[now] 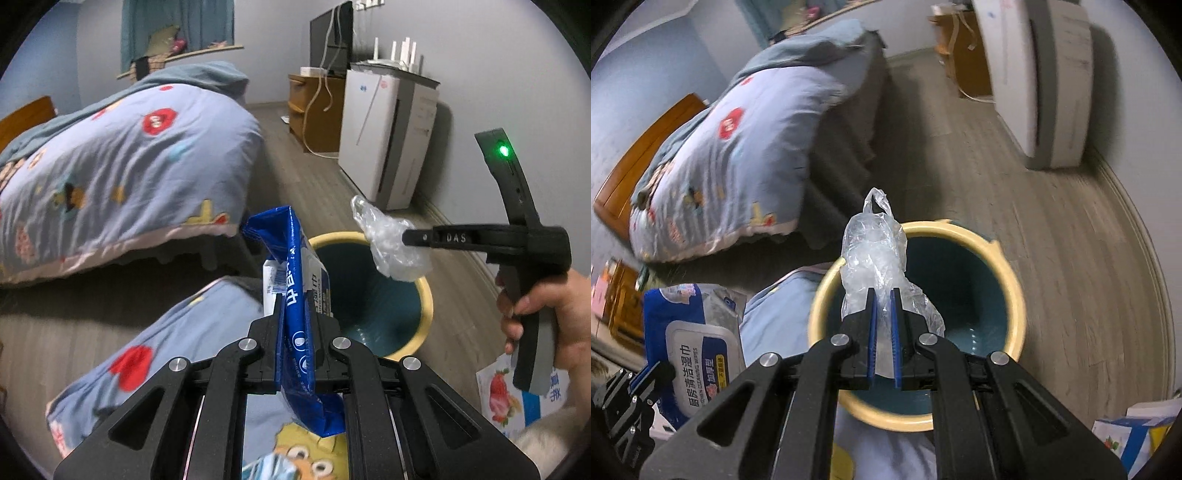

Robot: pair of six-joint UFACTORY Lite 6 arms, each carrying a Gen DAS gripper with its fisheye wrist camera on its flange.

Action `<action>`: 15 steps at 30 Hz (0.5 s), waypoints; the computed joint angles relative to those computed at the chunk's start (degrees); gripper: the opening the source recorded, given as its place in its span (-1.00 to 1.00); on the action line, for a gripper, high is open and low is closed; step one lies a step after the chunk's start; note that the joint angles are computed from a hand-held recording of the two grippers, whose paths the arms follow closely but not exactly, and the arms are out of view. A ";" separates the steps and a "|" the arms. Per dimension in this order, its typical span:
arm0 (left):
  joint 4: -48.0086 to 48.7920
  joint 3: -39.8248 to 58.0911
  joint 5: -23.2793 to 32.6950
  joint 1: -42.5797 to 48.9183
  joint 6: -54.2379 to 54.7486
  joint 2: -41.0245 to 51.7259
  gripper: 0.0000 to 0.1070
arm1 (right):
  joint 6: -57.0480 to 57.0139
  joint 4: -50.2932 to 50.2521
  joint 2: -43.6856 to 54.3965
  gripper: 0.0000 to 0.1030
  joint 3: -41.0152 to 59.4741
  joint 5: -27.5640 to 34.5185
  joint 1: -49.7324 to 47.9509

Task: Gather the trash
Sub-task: 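Carry both items over the bin and open both tools to drop them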

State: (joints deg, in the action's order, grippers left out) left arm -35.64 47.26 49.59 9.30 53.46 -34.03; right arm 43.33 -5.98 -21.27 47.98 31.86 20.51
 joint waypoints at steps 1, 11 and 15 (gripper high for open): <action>0.05 0.11 -1.32 -1.51 -0.68 1.20 -0.81 | -2.07 1.92 0.42 -0.88 -0.81 -0.55 -1.80; 9.22 -0.13 -20.52 -22.23 -16.80 15.97 -0.79 | -11.97 11.40 3.10 -0.82 -4.73 -3.38 -9.29; 7.78 0.31 -22.17 -23.09 -17.14 18.25 -0.60 | -11.72 11.03 3.47 -0.53 -4.87 -3.72 -9.78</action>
